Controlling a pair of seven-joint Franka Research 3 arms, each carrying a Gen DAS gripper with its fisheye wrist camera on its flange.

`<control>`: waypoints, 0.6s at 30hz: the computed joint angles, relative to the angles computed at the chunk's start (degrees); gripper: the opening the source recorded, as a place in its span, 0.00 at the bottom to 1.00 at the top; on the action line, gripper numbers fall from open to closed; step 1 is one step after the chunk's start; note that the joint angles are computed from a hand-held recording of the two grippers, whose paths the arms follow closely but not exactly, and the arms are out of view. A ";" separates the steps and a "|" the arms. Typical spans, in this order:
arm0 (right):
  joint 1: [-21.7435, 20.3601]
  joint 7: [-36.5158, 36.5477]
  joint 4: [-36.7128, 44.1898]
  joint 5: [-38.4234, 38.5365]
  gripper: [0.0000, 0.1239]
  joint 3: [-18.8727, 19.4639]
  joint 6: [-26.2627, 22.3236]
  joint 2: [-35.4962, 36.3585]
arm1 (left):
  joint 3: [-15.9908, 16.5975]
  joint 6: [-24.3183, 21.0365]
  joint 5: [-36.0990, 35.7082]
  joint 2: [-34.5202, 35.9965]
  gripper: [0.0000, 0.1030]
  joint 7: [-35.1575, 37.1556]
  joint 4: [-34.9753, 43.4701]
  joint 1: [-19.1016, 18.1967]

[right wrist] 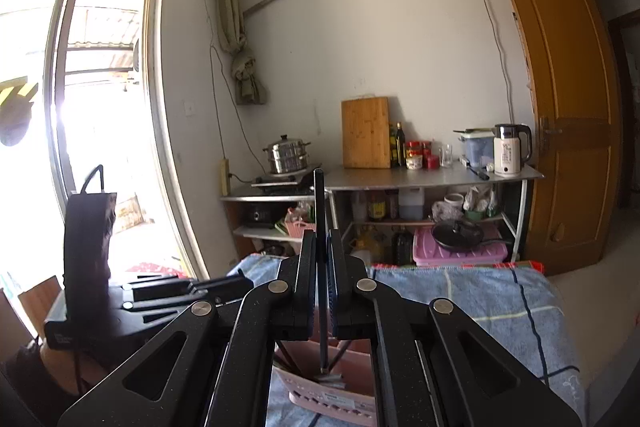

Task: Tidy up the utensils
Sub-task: 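Lower the chopsticks into the basket compartments and open both tools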

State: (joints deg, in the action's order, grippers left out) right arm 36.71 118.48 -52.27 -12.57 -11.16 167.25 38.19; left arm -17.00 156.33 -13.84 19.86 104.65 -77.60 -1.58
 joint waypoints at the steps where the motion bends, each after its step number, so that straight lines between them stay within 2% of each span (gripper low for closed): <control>1: -0.23 -0.24 0.22 0.28 0.04 0.45 0.98 0.02 | -0.14 0.16 -0.33 -0.18 0.04 0.14 -0.34 0.19; 3: 0.14 -0.19 -0.28 0.35 0.04 0.01 2.34 -0.20 | -0.31 0.35 -0.85 -0.46 0.04 0.41 -0.88 0.42; 5: 1.13 0.67 0.03 -0.31 0.04 -1.66 0.98 0.29 | -0.22 0.31 -0.82 -0.47 0.04 0.50 -1.14 0.38; 11: 0.08 1.02 -2.18 0.13 0.04 -0.13 -1.54 0.59 | -0.54 0.52 -1.99 -1.28 0.04 1.62 -2.91 0.72; 16: -1.01 1.19 -1.87 1.75 0.04 1.19 1.83 -0.02 | -0.17 0.87 -1.86 -1.65 0.04 1.77 -3.57 0.50; 18: -0.55 1.57 0.31 1.99 0.04 0.08 3.84 0.98 | -0.10 1.09 -1.89 -1.70 0.04 1.68 -3.72 0.45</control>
State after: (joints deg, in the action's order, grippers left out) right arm 36.16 120.05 -51.96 -10.58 -11.07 171.09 39.17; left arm -17.11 157.41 -15.74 18.16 106.33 -81.32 -1.13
